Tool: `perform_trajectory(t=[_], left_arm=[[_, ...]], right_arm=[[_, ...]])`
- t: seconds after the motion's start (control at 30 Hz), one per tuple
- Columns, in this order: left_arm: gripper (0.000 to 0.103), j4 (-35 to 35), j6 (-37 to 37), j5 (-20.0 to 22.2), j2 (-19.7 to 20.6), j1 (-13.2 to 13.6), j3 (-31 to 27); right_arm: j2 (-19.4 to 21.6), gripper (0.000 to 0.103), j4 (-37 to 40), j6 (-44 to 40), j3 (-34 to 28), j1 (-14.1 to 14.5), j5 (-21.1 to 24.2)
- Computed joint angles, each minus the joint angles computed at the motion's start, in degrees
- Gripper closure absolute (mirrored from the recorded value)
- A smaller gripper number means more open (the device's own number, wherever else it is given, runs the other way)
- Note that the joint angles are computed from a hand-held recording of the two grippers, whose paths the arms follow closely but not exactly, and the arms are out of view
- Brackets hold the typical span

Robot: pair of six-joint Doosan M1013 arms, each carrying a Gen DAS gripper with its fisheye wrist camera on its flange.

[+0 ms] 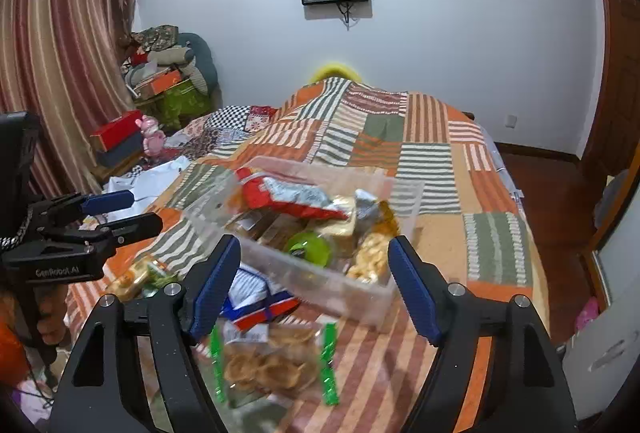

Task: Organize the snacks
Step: 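Grasp the cream bun pack with left while right grasps the green-zip cookie bag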

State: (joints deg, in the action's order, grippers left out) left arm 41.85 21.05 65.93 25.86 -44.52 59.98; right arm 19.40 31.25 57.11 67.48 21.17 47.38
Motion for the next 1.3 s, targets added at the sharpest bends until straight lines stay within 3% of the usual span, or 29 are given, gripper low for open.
perform_trajectory(t=[0.4,0.77,0.9,1.07,1.3], left_arm=[[0.02,-0.9,-3.6,2.3,-4.5,-0.5,9.1],[0.02,-5.5,-6.0,1.0,-6.7,0.3,15.4],[0.02,-6.5,-6.4,-0.4,-7.0,0.7,16.7],[0.02,-8.1,-6.8,-2.9,-7.3,1.3,18.1],[0.02,-8.9,-8.6,-5.7,-7.8,1.7,19.7]], right_arm=[[-1.9,0.02,0.9,-0.3,4.7,1.0,-0.2],[-0.5,0.019,-1.2,4.3,5.0,2.0,4.9],[0.3,0.019,-3.9,6.1,4.4,2.7,6.6],[0.3,0.005,-9.1,7.1,5.0,3.9,5.2],[0.8,0.004,-16.2,8.4,4.7,5.2,4.4]])
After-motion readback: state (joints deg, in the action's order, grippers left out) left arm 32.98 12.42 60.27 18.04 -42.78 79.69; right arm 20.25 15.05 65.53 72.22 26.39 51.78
